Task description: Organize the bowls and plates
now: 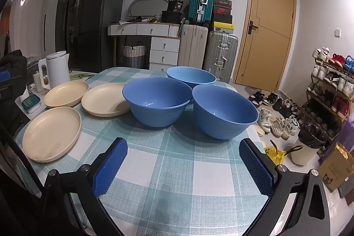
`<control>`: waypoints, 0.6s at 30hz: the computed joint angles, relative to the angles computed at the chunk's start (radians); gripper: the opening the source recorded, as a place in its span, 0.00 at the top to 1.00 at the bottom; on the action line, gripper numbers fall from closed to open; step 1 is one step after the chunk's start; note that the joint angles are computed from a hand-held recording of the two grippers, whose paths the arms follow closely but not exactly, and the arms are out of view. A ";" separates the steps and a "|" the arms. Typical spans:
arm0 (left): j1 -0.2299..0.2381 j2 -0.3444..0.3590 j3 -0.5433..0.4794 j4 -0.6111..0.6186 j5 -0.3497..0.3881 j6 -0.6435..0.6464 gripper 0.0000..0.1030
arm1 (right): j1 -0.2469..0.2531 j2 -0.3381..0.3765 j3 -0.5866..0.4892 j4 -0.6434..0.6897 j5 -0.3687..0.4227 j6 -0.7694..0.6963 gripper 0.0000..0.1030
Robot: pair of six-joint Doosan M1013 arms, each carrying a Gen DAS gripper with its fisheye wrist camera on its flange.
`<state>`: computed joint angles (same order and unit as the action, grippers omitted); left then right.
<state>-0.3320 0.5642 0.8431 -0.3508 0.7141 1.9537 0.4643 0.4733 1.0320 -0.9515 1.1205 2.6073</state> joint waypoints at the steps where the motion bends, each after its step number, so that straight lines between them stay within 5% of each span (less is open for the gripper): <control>1: 0.003 0.002 -0.005 -0.015 0.009 -0.001 0.00 | 0.000 0.000 0.000 -0.002 0.002 0.002 0.00; 10: 0.011 0.024 -0.034 0.008 0.039 -0.090 0.00 | -0.010 -0.029 0.046 0.028 -0.073 0.069 0.00; 15: 0.000 0.007 0.010 0.072 -0.046 -0.111 0.00 | -0.020 -0.048 0.065 0.042 -0.113 0.133 0.00; 18: 0.012 -0.012 0.048 -0.048 -0.100 -0.040 0.00 | -0.039 -0.062 0.071 0.137 -0.152 0.159 0.00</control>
